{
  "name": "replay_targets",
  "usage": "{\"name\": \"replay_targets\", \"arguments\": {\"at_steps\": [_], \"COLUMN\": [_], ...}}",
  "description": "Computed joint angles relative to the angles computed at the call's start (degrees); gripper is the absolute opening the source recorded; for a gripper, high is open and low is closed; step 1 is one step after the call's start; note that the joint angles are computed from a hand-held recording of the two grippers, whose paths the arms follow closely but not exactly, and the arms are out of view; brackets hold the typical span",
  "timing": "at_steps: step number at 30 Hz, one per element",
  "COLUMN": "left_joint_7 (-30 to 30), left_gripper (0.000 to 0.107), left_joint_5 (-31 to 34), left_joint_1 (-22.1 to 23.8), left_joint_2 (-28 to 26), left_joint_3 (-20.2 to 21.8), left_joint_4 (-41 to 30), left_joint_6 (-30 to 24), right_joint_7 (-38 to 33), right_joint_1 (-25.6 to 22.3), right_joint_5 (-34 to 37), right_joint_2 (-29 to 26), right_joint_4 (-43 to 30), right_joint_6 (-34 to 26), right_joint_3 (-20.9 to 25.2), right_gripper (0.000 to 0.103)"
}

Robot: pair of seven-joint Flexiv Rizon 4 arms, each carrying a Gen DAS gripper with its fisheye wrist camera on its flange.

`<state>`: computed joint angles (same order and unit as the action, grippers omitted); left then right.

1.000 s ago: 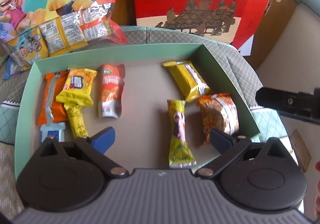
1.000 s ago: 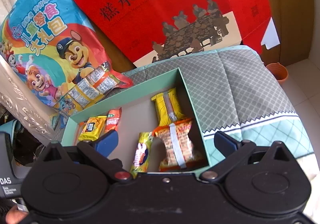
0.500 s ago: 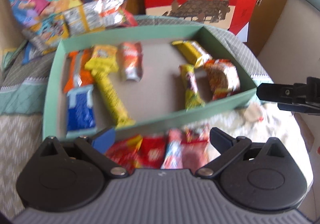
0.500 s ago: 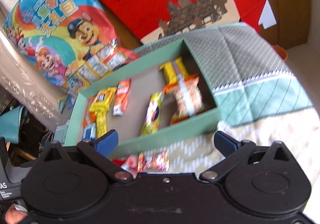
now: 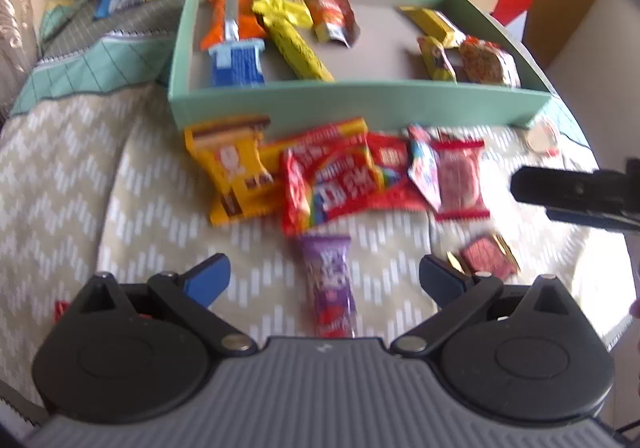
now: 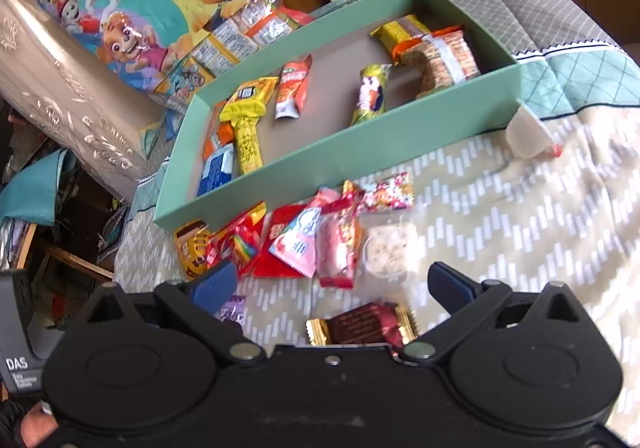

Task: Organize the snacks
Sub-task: 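Move the left tool to the purple candy stick while the right tool reaches the brown chocolate bar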

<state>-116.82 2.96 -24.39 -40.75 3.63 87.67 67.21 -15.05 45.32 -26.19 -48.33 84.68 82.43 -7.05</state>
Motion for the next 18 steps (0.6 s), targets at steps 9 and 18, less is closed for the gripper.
{"name": "replay_targets", "arguments": {"at_steps": [9,18], "left_joint_7": [3.34,3.92], "left_gripper": [0.081,0.081], "left_joint_5": [-0.09,-1.23], "left_joint_1": [-0.32,0.77], "left_joint_2": [0.71,1.66], "left_joint_3": [-0.83,-0.91], "left_joint_4": [3.74,6.94], "left_joint_6": [3.02,7.19], "right_joint_7": [-11.94,-14.08], "right_joint_1": [-5.72,-4.75], "right_joint_5": [3.38,5.01], "right_joint_2": [-4.34,-3.06], "right_joint_4": [-8.47,-6.85], "right_joint_6": [-7.69,-11.97], "right_joint_3": [11.52,10.62], "right_gripper": [0.066,0.066]}}
